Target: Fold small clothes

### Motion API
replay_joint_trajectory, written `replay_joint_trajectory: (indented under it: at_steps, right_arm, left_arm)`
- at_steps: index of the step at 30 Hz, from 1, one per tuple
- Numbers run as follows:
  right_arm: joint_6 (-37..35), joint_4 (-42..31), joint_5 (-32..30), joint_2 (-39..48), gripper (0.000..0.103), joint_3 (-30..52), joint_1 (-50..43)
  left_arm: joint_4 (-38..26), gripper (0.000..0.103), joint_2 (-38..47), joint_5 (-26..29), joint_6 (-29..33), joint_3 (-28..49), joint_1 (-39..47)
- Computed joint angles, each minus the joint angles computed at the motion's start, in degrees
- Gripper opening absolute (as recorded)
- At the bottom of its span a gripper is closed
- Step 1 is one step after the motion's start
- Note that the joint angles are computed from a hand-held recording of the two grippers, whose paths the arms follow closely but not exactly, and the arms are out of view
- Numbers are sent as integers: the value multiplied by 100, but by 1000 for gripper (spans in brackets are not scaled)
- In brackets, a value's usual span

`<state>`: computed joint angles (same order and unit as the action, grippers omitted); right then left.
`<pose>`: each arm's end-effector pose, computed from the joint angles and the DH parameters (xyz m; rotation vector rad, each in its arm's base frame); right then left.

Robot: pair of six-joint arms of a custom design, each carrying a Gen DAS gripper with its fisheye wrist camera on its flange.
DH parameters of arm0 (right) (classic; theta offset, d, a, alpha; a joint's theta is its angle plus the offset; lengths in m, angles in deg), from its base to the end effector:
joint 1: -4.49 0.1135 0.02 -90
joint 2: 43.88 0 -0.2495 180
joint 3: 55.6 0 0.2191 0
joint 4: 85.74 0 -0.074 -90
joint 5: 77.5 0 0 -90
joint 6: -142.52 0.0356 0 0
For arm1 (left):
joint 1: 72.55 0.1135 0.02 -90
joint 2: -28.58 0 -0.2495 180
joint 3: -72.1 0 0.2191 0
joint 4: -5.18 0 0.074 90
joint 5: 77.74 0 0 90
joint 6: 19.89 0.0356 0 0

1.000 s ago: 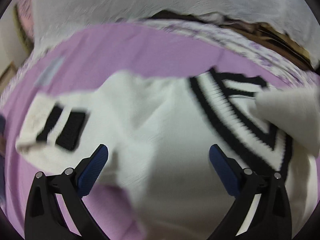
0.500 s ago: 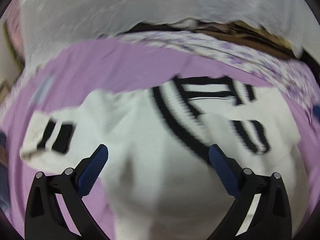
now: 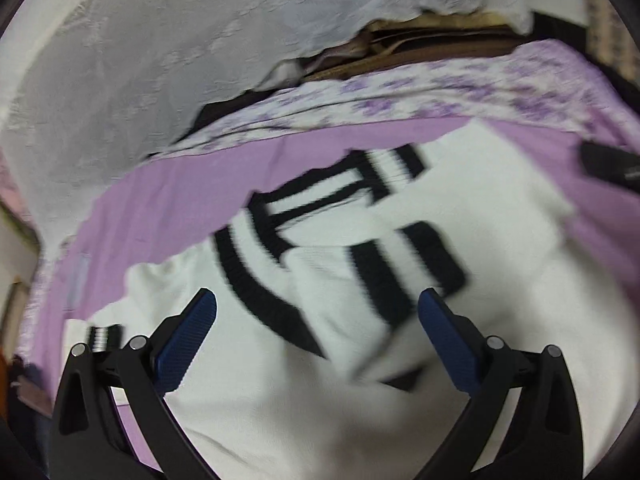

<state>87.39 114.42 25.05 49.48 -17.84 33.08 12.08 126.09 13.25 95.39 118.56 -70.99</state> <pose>0.2206 0.1114 0.1187 0.2446 2.1856 0.3901 0.2689 0.0067 0.1141 0.4916 2.2990 0.2110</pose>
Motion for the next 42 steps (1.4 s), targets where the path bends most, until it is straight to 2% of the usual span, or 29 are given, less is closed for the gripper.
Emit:
replay_joint_trajectory:
  at_steps: [5,8,11,12,13,14,16,18,19,22,28,29,30,31,33,35,36,37,38,39,40,42]
  right_arm:
    - [74,211,37,556,58,129,0]
    - [151,276,-6,844,58,201,-124]
    - [207,167,-17,1166,58,367,-238]
    - [234,73,-57,1300,58,466,-295]
    - [258,-54,-155,1431,58,583,-368]
    - [282,-163,-280,1547,58,684,-449]
    - [327,-144,-404,1626,56,704,-531]
    - [340,-84,-384,1634,56,668,-524]
    - [338,-92,-353,1646,57,673,-500]
    - [319,-122,-310,1657,58,697,-452]
    - [286,-194,-303,1645,59,734,-446]
    - [291,-191,-300,1641,59,730,-443]
    - [294,-173,-303,1634,59,718,-446]
    - [313,-98,-315,1615,59,672,-456]
    - [333,-6,-461,1542,59,614,-589]
    - [359,-49,-665,1492,59,675,-753]
    - [334,-154,-767,1471,54,784,-862]
    - [310,-284,-809,1462,46,904,-942]
    - [268,-439,-851,1471,41,1050,-1017]
    - [183,-674,-954,1524,31,1289,-1106]
    - [63,-1005,-1065,1617,20,1581,-1167]
    - [-99,-1524,-1249,1838,17,2056,-1236]
  left_arm:
    - [570,98,402,-540,252,-139,-669]
    - [802,99,1014,-892,161,146,-886]
    - [169,99,1141,-256,-91,589,-482]
    - [69,93,1115,-126,-133,637,-376]
    - [-58,78,1063,47,-194,706,-196]
    - [-199,70,1058,153,-193,794,-99]
    - [-660,49,1043,576,-245,1066,294]
    - [-778,38,1100,756,-316,1202,648]
    - [-881,36,1150,887,-363,1300,844]
    - [-1595,36,1419,1789,-572,1809,1700]
    - [-2389,38,2006,2654,-1055,2469,2775]
    - [-2411,39,2017,2710,-1013,2482,2804]
    - [-2391,44,2001,2703,-1002,2462,2793]
    - [-2376,53,1977,2699,-989,2436,2731]
    - [-2270,60,1950,2686,-954,2357,2629]
    - [-2177,59,2007,2558,-1013,2404,2527]
    - [-2154,56,2036,2529,-1058,2452,2503]
    - [-2071,41,2044,2442,-1091,2454,2464]
    - [-1981,35,2058,2295,-1113,2471,2390]
    - [-1964,30,2104,2207,-1105,2533,2332]
    - [-1943,28,2113,2178,-1104,2540,2320]
    - [-1763,26,2104,2068,-1069,2463,2270]
